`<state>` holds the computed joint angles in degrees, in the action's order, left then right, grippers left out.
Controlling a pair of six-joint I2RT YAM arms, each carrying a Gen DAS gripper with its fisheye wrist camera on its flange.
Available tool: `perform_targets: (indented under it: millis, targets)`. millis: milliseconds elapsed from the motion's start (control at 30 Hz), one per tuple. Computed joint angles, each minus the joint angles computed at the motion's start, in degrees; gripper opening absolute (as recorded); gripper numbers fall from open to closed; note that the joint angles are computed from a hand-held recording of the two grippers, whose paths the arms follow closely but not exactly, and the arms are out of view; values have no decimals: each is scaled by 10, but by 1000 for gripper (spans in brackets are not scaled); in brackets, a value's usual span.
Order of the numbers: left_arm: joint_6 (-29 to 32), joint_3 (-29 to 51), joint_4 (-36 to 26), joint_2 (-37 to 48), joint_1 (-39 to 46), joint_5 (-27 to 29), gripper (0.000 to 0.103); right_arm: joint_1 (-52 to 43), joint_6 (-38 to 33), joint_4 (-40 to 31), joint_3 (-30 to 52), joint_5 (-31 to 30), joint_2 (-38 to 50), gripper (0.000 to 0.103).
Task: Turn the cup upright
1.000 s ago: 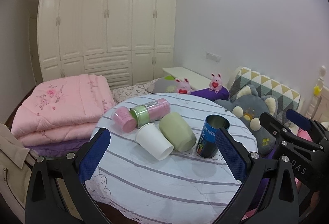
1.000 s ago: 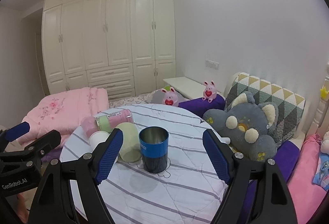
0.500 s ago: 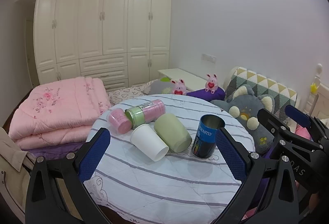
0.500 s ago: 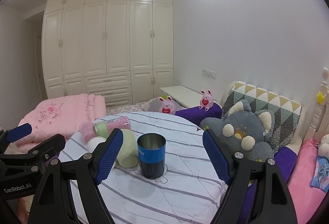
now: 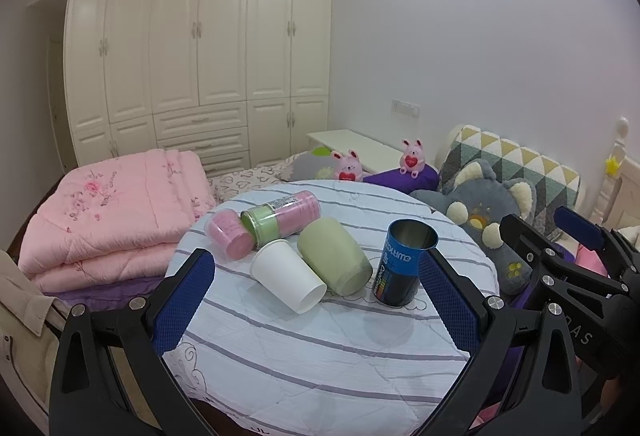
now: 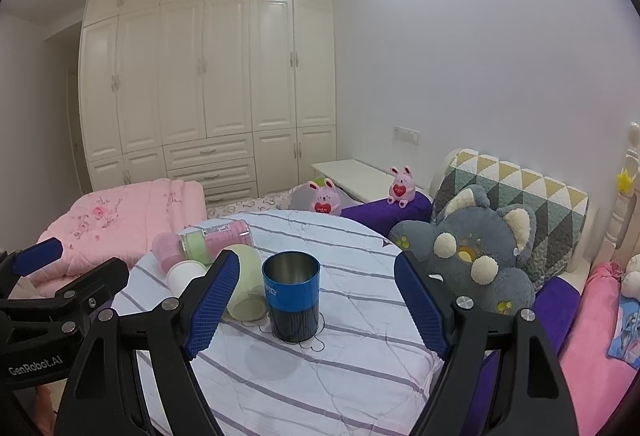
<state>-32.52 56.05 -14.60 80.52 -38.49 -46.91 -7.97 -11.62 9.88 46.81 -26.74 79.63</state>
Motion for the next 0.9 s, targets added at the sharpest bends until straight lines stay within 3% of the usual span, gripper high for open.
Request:
perform_targets:
  millis: [900]
  targets:
    - [-11, 25, -31, 30, 9, 3, 103, 6, -12, -37, 27, 2, 32, 81]
